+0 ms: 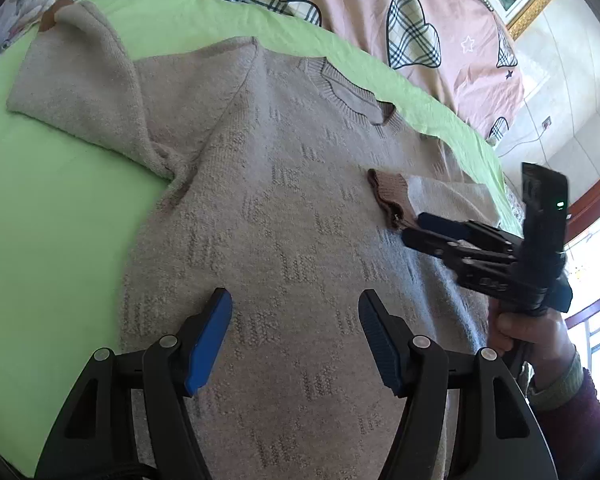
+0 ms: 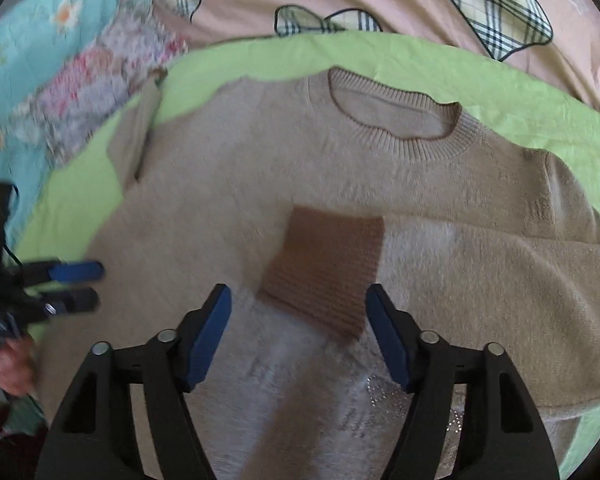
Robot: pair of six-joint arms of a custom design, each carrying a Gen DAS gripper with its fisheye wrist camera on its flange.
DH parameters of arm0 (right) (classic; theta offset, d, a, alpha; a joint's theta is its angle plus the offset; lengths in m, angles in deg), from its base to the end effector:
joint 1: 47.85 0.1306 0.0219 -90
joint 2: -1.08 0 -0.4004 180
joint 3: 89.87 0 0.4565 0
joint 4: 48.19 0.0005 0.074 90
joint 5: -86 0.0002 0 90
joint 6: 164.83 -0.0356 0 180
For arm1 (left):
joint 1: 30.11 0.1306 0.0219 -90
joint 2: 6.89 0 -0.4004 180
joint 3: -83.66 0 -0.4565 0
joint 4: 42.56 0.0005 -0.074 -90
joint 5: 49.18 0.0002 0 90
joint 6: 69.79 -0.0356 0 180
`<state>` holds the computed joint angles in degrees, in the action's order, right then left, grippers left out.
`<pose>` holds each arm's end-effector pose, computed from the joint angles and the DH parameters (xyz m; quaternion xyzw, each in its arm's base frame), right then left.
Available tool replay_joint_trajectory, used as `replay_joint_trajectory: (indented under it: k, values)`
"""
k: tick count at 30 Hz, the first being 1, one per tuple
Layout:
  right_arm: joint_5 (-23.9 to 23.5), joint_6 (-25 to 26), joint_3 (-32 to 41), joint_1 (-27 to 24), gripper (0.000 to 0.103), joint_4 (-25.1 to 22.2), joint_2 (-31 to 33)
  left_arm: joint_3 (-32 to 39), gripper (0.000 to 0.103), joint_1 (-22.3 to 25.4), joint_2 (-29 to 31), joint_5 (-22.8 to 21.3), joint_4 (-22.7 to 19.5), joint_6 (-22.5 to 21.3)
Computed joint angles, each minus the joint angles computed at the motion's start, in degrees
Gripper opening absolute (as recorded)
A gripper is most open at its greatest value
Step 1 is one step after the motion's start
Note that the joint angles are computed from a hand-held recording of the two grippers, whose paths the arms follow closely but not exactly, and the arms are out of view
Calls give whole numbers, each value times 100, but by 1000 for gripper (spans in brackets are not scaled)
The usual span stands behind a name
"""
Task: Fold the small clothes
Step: 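Carry the sleeve across the sweater front and open the right gripper, then grasp the brown cuff with the left gripper and fold it back, release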
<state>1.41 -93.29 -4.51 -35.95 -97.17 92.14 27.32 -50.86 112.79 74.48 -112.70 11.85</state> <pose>0.5357 0.1089 0.3962 0.0688 0.9494 0.0359 0.3042 0.6636 -0.2730 0.4153 0.2932 0.8914 -0.3030 0.1660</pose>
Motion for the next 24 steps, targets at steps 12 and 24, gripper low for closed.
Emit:
replay_joint_trajectory:
  k: [12,24]
  values:
    - [-1245,-1498,-213,-306,10,1687,-342,-104,66,74,-102,129,28,-77]
    - [-2452,-2202,475,0,27,2076,794,144,69,113,-6,192,-44,-202]
